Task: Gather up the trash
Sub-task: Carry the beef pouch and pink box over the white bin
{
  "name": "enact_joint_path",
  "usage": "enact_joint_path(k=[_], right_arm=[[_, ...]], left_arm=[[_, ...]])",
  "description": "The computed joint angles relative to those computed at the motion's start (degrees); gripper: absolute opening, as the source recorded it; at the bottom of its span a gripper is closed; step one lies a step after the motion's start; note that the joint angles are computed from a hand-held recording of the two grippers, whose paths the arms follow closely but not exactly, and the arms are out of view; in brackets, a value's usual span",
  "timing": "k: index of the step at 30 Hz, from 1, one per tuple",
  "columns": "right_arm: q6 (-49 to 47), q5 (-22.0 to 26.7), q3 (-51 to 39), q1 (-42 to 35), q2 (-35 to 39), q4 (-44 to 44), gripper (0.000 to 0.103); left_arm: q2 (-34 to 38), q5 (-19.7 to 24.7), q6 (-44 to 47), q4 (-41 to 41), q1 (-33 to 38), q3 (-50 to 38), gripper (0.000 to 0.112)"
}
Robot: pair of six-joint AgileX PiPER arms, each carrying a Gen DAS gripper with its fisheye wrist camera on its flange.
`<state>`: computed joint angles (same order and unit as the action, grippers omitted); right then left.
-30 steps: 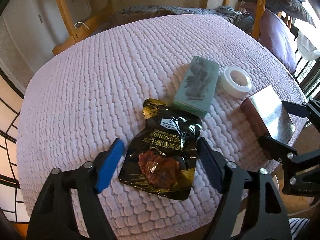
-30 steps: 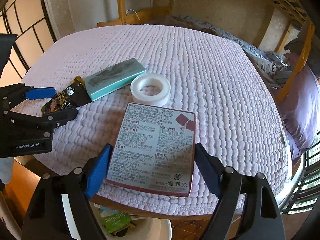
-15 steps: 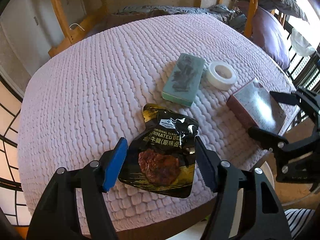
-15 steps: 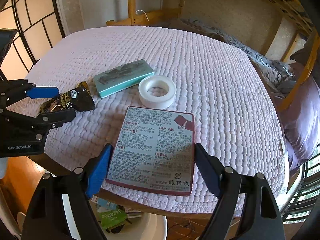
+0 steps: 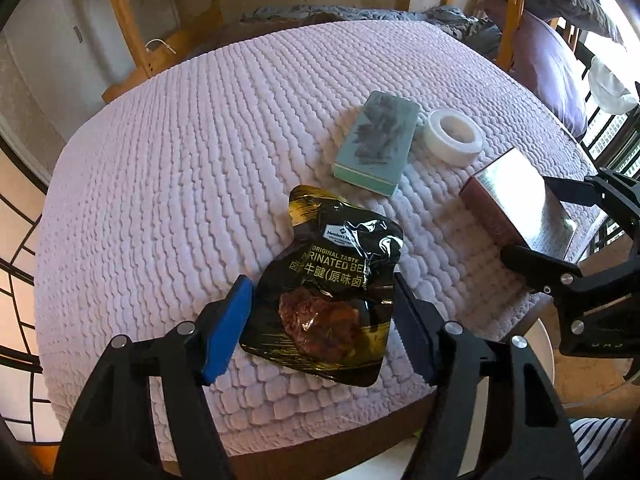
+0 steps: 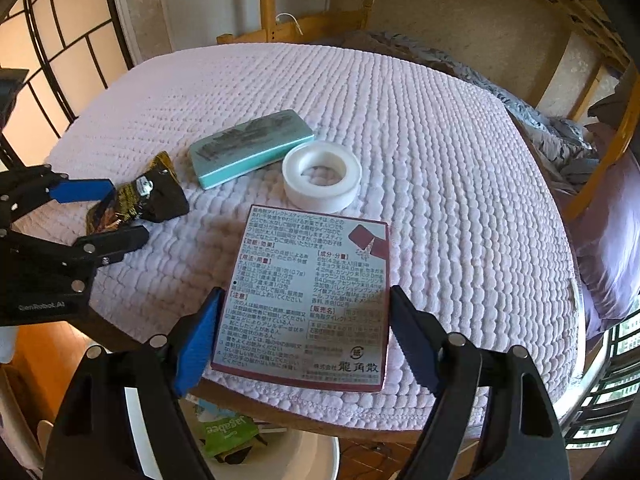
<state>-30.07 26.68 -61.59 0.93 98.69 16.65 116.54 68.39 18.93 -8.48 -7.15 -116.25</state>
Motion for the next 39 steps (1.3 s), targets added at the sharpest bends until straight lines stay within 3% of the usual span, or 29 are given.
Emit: enact_joint_path(k=[15,27,39], right_arm=[[-11.27,2.13,5.90,-2.66,-6.24,7.54,0.078],[-7.18,-1.18,7.45,-0.31,-5.66,2.77,0.078],[-12.81,0.57,9.02,-2.05,-7.73,7.53,0.078]], left_arm=[[-4.87,-0.32,0.09,-3.37,1.61,6.01,0.070],[-3.55,-2.43,-1.76,0.85,-0.79,6.09,0.073],[-4.69,-2.16,-1.84,-0.43,-0.42,7.22,0.068]])
